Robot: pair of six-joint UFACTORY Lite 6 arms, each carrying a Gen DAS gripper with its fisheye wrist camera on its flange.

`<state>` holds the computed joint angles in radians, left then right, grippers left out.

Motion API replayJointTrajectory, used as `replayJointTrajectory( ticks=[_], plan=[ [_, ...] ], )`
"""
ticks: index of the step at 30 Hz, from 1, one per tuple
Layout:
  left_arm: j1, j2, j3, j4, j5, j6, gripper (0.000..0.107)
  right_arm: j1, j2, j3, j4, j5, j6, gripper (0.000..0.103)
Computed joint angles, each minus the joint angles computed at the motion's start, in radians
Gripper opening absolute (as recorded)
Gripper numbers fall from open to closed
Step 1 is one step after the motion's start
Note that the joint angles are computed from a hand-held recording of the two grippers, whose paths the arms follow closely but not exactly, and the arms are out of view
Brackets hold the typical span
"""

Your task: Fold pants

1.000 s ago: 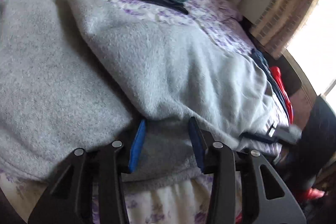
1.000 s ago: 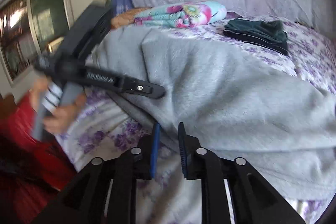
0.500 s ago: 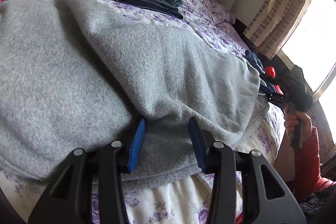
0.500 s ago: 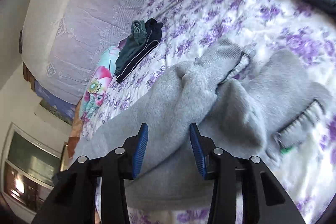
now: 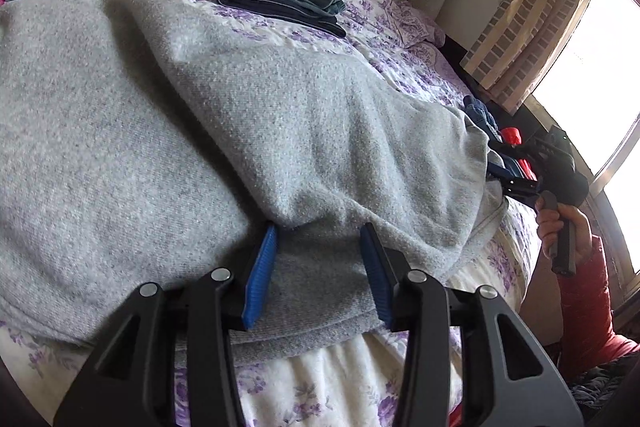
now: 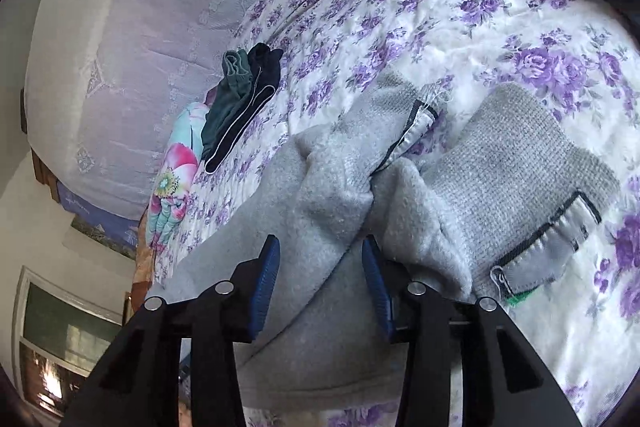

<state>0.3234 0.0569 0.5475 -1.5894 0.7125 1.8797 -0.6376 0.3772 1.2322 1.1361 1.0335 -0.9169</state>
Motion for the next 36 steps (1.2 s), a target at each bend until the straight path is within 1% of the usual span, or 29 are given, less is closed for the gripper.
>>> replayJointTrajectory(
  ticks=[3,5,6,7,9,12,14,15,16,17,18,19,20,21,22,23,26,29,30,32,33,34,35,36],
  plan=[
    [-0.001,-0.001,-0.001,0.000,-0.001,-0.001,0.042,0.041,0.087,0.068,0.039,-0.004,0.026,0.044],
    [-0.004,-0.004,-0.001,0.004,-0.003,-0.008,0.042,0.048,0.070,0.041,0.086,-0.011,-0.022,0.034],
    [0.001,-0.001,0.002,0.009,0.001,-0.009,0.042,0.038,0.036,0.010,0.117,-0.011,-0.054,0.019],
    [-0.003,-0.005,-0.002,0.006,-0.001,-0.010,0.042,0.015,-0.019,-0.033,0.163,0.010,-0.107,0.017],
    [0.011,-0.017,-0.013,0.018,0.013,-0.010,0.043,-0.040,-0.190,-0.138,0.200,0.043,-0.232,0.016],
    [0.066,0.009,-0.001,0.065,0.104,-0.010,0.048,-0.162,-0.423,-0.281,0.148,0.093,-0.332,0.016],
    [0.086,0.024,0.008,0.097,0.152,-0.007,0.056,-0.235,-0.480,-0.342,0.075,0.085,-0.364,0.016],
    [0.084,0.023,0.008,0.104,0.156,-0.004,0.058,-0.249,-0.472,-0.368,0.035,0.049,-0.376,0.016],
    [0.075,0.016,0.004,0.107,0.151,-0.002,0.061,-0.241,-0.421,-0.381,-0.010,-0.009,-0.364,0.018],
    [0.062,0.004,-0.003,0.103,0.136,0.005,0.063,-0.241,-0.337,-0.363,-0.041,-0.030,-0.347,0.020],
    [0.047,-0.012,-0.014,0.095,0.117,0.016,0.064,-0.259,-0.254,-0.342,-0.039,-0.009,-0.349,0.019],
    [0.036,-0.025,-0.024,0.088,0.101,0.023,0.065,-0.296,-0.202,-0.318,-0.010,0.054,-0.352,0.019],
    [0.027,-0.037,-0.031,0.082,0.089,0.026,0.065,-0.316,-0.188,-0.294,-0.010,0.097,-0.317,0.024],
    [0.022,-0.046,-0.040,0.076,0.078,0.035,0.065,-0.341,-0.187,-0.268,-0.015,0.142,-0.270,0.031],
    [0.018,-0.051,-0.043,0.073,0.074,0.037,0.066,-0.366,-0.191,-0.253,-0.015,0.173,-0.251,0.053],
    [0.015,-0.051,-0.043,0.069,0.073,0.040,0.067,-0.390,-0.206,-0.243,-0.018,0.185,-0.236,0.066],
    [0.011,-0.049,-0.038,0.071,0.078,0.036,0.069,-0.412,-0.227,-0.202,-0.065,0.133,-0.206,0.068],
    [0.014,-0.047,-0.032,0.085,0.082,0.026,0.070,-0.384,-0.111,-0.131,-0.042,0.111,-0.168,0.068],
    [0.015,-0.044,-0.028,0.088,0.084,0.017,0.070,-0.360,-0.069,-0.106,-0.030,0.087,-0.168,0.068],
    [0.017,-0.035,-0.016,0.096,0.090,-0.006,0.070,-0.283,-0.042,-0.090,0.016,-0.002,-0.187,0.068],
    [0.014,-0.032,-0.011,0.096,0.086,-0.014,0.070,-0.243,-0.031,-0.071,0.037,-0.018,-0.201,0.063],
    [0.009,-0.033,-0.009,0.092,0.080,-0.022,0.070,-0.224,-0.022,-0.057,0.056,-0.002,-0.205,0.042],
    [0.006,-0.036,-0.009,0.089,0.075,-0.033,0.070,-0.204,-0.028,-0.044,0.082,0.016,-0.195,0.025],
    [-0.001,-0.042,-0.011,0.077,0.065,-0.045,0.070,-0.200,-0.048,-0.030,0.109,0.048,-0.211,0.018]
  ],
)
